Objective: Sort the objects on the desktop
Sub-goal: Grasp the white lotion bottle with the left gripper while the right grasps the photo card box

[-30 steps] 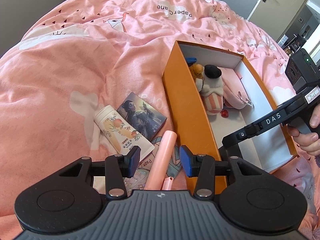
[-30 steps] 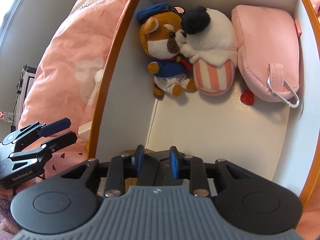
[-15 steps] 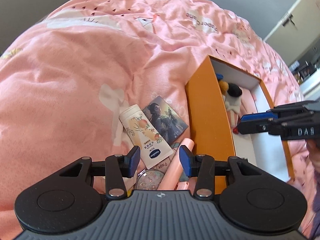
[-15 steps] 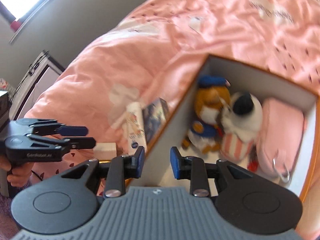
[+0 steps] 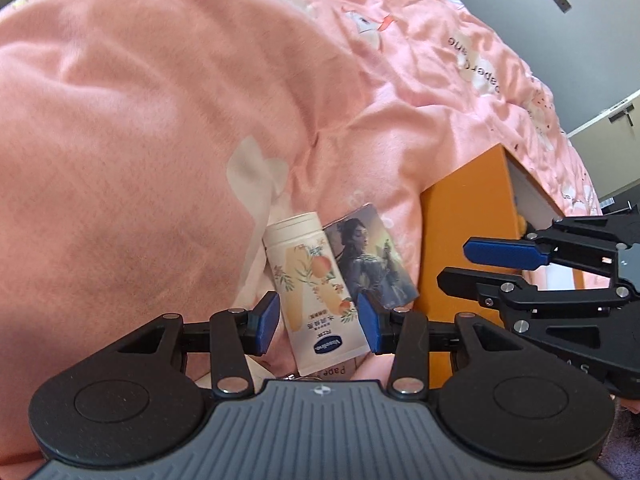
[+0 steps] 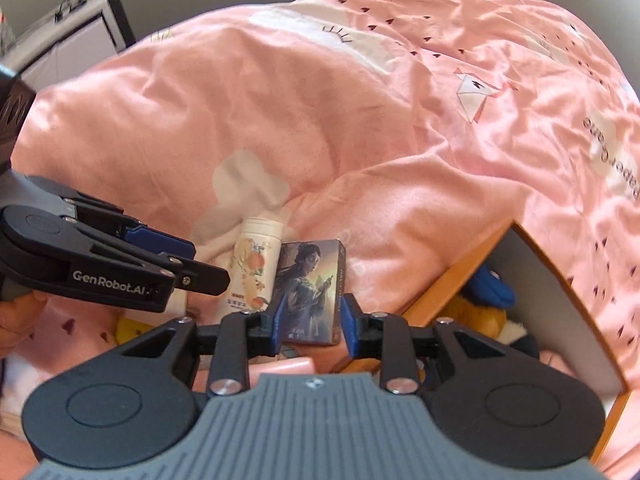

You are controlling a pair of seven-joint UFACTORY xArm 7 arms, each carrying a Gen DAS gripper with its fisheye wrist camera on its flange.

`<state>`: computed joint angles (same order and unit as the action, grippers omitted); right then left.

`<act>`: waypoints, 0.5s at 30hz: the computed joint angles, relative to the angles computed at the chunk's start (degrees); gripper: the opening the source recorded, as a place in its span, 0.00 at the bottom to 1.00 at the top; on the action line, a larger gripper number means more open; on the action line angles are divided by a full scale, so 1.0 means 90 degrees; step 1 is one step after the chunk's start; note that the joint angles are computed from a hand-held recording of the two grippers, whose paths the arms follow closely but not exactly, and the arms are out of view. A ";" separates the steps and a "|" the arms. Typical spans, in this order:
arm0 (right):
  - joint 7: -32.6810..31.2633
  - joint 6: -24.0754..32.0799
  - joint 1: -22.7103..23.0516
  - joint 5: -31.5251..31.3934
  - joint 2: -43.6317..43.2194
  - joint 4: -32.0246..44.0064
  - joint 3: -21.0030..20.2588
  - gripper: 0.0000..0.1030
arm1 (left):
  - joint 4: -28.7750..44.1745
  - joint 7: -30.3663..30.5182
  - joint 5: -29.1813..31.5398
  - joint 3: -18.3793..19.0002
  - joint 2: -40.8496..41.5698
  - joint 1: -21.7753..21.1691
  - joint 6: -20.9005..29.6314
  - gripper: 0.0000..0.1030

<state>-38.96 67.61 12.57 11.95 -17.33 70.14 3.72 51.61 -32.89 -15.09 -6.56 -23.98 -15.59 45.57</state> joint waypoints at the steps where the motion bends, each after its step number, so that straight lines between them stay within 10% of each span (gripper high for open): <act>1: -0.0051 -0.0026 0.0015 -0.0125 0.0059 0.0012 0.0058 0.30 | -0.0027 -0.0010 0.0030 -0.0014 0.0037 0.0011 -0.0019 0.47; 15: -0.0293 0.0171 0.0142 -0.0897 0.0890 0.0461 0.0324 0.36 | -0.0365 0.0221 -0.0500 0.0126 0.0410 -0.0126 -0.0488 0.48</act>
<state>-41.59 69.15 13.85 3.88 -9.32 74.29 6.64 48.33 -30.90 -19.59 -5.42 -20.29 -16.72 41.18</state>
